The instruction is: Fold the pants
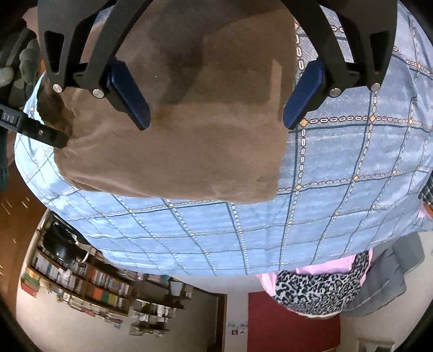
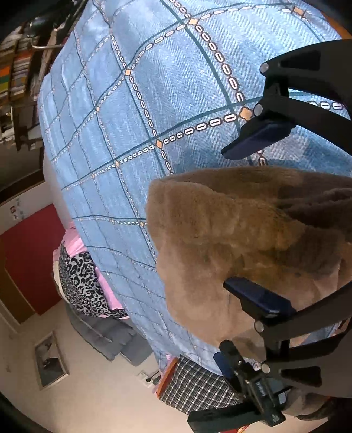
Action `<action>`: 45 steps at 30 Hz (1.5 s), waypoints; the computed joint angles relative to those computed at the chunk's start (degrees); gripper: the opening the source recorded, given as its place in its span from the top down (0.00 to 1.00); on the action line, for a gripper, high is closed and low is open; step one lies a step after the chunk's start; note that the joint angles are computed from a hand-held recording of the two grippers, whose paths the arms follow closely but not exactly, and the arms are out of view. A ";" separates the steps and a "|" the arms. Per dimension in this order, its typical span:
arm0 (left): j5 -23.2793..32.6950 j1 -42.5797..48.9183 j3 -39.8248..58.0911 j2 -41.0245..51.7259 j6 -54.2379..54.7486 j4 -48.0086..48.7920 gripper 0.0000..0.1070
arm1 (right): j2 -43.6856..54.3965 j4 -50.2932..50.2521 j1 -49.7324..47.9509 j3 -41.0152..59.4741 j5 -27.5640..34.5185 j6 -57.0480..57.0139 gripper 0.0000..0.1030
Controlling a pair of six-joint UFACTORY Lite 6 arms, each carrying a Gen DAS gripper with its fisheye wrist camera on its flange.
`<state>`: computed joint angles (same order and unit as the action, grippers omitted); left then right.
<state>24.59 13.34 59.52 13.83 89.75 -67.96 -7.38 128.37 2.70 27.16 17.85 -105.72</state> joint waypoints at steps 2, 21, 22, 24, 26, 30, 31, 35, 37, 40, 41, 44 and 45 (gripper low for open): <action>0.86 0.49 2.04 1.90 -2.28 1.74 0.07 | 0.63 0.24 0.17 0.47 0.23 -0.39 0.15; 34.41 8.89 45.11 39.47 -28.40 18.86 0.07 | 17.66 -18.73 -7.41 9.15 13.26 13.01 0.14; 36.10 9.04 47.33 41.47 -29.38 18.88 0.07 | 18.75 -19.60 -7.85 9.60 14.40 13.43 0.13; 39.78 9.31 52.00 45.70 -31.07 18.63 0.07 | 22.01 -22.61 -9.70 11.19 17.87 14.87 0.11; 42.06 9.36 55.51 48.89 -32.43 18.67 0.06 | 24.59 -25.41 -10.77 12.99 20.27 15.58 0.10; 42.00 8.35 55.79 49.93 -31.23 17.70 0.08 | 27.40 -27.32 -9.88 15.96 20.90 14.74 0.09; 41.72 8.10 55.16 49.59 -30.67 17.36 0.11 | 27.93 -27.59 -9.33 16.77 20.61 14.59 0.10; 40.63 7.51 52.45 47.75 -28.04 15.55 0.26 | 28.01 -28.19 -8.44 17.77 20.81 14.99 0.30; 39.75 7.12 49.83 45.47 -26.55 14.57 0.35 | 26.99 -27.20 -8.47 16.92 21.30 14.68 0.42; 37.91 6.00 46.76 41.86 -25.17 13.91 0.44 | 23.53 -25.97 -7.32 15.51 19.77 14.39 0.50; 37.86 5.79 46.74 41.25 -25.43 13.98 0.47 | 22.26 -26.20 -6.95 15.26 19.04 14.86 0.51; 37.78 4.66 48.43 40.07 -26.55 13.23 0.49 | 17.70 -27.58 -6.20 14.89 17.05 16.32 0.53; 37.97 4.43 49.50 40.00 -27.15 13.01 0.49 | 16.52 -28.60 -6.56 15.23 16.86 17.04 0.53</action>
<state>62.56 17.77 109.03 53.83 62.60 -54.95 9.14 99.77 -3.85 42.39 34.72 -88.68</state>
